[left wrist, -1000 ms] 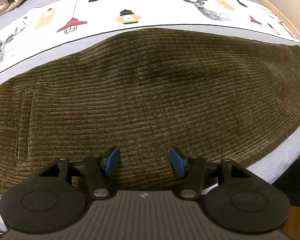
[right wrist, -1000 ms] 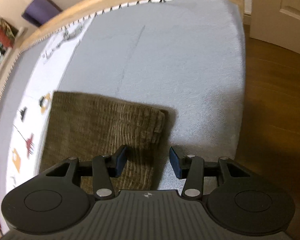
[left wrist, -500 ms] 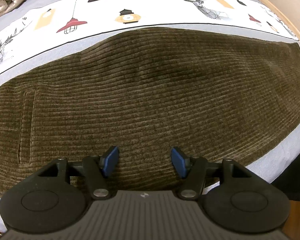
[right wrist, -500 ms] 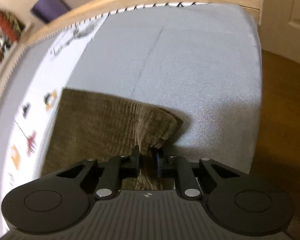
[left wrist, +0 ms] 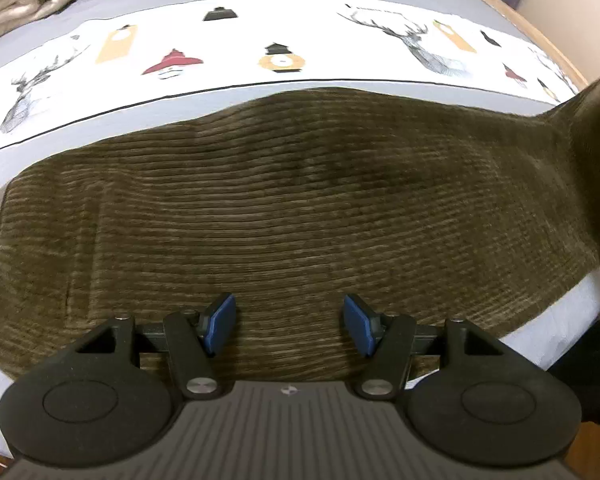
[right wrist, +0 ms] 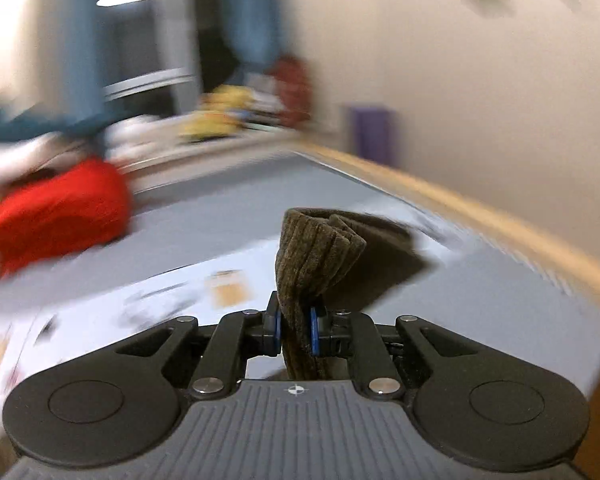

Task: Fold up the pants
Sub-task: 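Grasp the pant leg hem with the right tool and lift it, then lay the lifted hem over the folded pants with the right tool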

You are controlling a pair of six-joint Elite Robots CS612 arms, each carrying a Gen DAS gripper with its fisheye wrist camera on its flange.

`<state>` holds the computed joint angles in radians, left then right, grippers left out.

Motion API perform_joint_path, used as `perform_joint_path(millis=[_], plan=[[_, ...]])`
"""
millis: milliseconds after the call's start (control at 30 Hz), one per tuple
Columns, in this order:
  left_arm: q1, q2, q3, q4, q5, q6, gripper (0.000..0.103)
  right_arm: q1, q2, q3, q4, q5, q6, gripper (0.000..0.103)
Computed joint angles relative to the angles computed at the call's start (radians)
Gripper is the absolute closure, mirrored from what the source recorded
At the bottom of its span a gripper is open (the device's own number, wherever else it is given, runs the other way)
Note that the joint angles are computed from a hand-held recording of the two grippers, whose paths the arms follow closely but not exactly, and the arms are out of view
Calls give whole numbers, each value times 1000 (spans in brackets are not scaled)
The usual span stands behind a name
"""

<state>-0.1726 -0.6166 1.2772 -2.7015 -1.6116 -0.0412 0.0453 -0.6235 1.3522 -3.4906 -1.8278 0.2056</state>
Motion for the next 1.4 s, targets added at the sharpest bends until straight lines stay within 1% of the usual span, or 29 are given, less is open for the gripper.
perform_joint_path(millis=[33,100,200,233,300,333,367,433,500,567,633,700,733,767,800,867,933,967,1000,1067,1167,1267,1300,1333,1367,1400], plan=[[3,0,0,2,1,-8,38,20,8,-2,-12,35,-66,90],[8,1,-4,12,3,-26,38,57,19,-7,42,108,-186,90],[15,3,-8,26,1,-50,38,95,34,-35,251,239,-396,89],[16,3,-8,27,0,-54,38,104,41,-47,321,268,-475,90],[17,2,-7,23,0,-55,37,122,47,-64,453,293,-601,90],[18,1,-5,21,0,-55,37,128,48,-65,486,294,-653,89],[19,1,-5,19,-1,-55,36,139,51,-62,487,271,-706,89],[20,1,-5,18,-1,-57,35,150,54,-58,474,234,-758,89],[20,3,-8,22,-1,-59,34,149,47,-48,474,240,-760,87],[20,4,-10,25,0,-56,34,147,33,-35,492,266,-750,80],[18,5,-12,25,-2,-53,33,140,23,-22,500,308,-749,77],[16,6,-12,23,-5,-48,33,129,16,-14,501,369,-749,74],[15,6,-12,22,-5,-44,32,122,8,-3,489,408,-732,71],[14,5,-11,20,-3,-43,32,117,2,7,474,433,-711,68],[13,5,-11,19,-2,-43,32,112,-1,12,456,452,-685,66],[12,7,-12,18,2,-45,31,103,-3,18,411,472,-624,57],[12,7,-13,21,6,-48,31,98,1,13,375,458,-557,49],[12,7,-13,22,9,-48,31,98,5,8,366,440,-526,46],[12,8,-14,24,10,-48,31,99,8,0,367,424,-509,45],[13,8,-13,26,13,-49,31,102,19,-19,389,401,-500,43],[15,6,-11,26,15,-49,31,112,34,-46,451,371,-536,39],[16,4,-8,24,16,-50,30,127,60,-87,528,307,-581,39],[16,4,-8,24,16,-50,30,131,67,-97,535,296,-587,41],[16,5,-8,24,16,-51,30,133,71,-103,534,291,-588,46],[17,4,-7,23,17,-52,30,133,72,-108,537,296,-584,65],[18,4,-6,23,17,-53,30,132,72,-112,546,304,-576,79]])
